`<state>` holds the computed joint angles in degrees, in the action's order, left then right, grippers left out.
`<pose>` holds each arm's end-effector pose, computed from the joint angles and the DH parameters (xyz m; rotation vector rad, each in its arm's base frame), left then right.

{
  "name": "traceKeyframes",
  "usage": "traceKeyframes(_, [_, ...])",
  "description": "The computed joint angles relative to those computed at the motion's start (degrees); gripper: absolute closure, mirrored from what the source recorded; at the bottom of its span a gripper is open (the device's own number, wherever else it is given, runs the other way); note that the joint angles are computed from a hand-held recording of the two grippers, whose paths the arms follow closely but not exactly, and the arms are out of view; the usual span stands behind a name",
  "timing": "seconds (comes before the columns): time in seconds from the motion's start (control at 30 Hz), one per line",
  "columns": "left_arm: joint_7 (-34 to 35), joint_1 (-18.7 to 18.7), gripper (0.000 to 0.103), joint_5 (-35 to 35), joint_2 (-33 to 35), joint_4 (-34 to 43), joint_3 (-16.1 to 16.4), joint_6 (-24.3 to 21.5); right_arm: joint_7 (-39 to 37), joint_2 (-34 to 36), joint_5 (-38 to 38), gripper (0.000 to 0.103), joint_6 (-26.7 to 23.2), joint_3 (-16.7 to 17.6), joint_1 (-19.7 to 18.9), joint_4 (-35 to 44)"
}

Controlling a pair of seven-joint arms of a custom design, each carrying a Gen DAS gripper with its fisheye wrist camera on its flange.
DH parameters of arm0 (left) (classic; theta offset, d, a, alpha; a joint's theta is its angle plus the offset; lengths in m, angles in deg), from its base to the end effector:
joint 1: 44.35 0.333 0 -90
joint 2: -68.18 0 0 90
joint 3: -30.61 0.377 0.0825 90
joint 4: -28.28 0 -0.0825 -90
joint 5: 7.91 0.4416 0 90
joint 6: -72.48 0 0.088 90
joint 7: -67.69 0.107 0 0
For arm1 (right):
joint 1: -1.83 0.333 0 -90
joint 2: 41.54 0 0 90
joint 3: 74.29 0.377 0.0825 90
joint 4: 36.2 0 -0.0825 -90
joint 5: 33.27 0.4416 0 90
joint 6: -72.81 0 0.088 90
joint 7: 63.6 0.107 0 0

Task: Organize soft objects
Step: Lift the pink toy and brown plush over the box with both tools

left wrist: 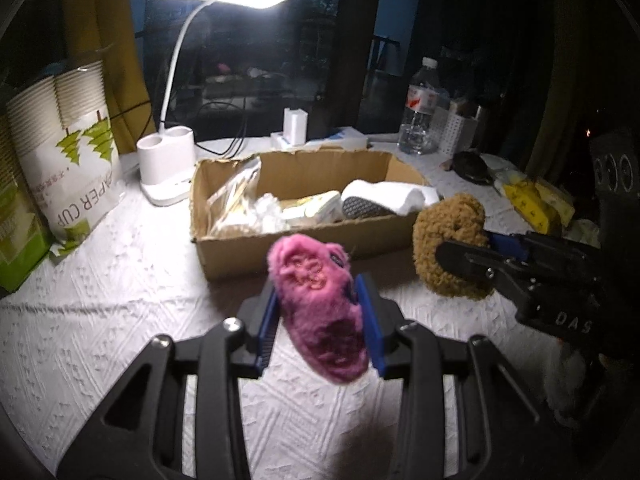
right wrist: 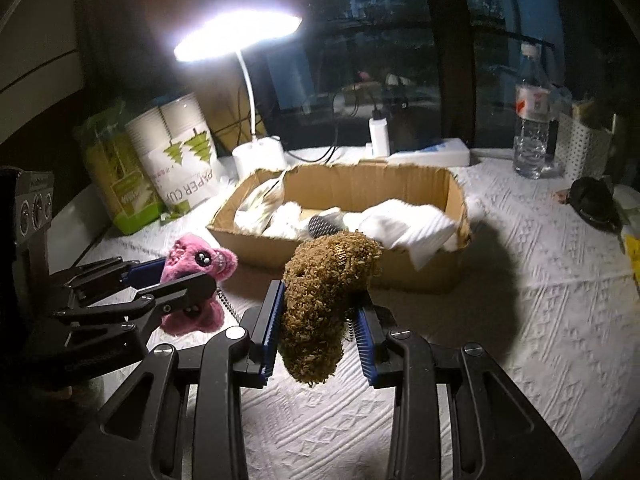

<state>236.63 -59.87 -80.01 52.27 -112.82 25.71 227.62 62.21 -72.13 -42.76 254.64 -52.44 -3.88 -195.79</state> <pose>0.4799 -0.1447 0.4629 -1.1347 2.4114 -1.2120 0.3958 0.1370 0.4715 -1.5333 1.7525 -0.6669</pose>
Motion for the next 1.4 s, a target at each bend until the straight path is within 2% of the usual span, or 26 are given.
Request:
traceKeyframes(0.23, [0.44,-0.69,0.065,-1.15,0.09,1.64,-0.58,0.41,-2.49,-0.82,0.38,0.068,0.80,-3.22,0.79,-0.18])
traceKeyframes(0.4, [3.65,-2.15,0.065,-3.48,0.57,3.27,-1.68,4.18,-5.29,-0.40,1.63,0.068,2.07,-6.60,2.01,-0.10])
traceKeyframes(0.53, [4.93,-2.81,0.065,-4.92,1.07,4.84,-1.92,5.12,-7.80,0.42,2.70,0.068,2.73,-8.23,2.37,0.31])
traceKeyframes(1.23, [2.31,-1.29,0.065,-4.93,10.74,15.08,-5.24,5.25,-18.19,8.49,8.86,0.068,5.83,-15.22,5.25,5.98])
traceKeyframes(1.4, [2.18,-0.24,0.064,-5.72,13.75,17.85,-6.28,4.27,-20.06,11.38,9.68,0.068,5.83,-18.76,8.25,7.86])
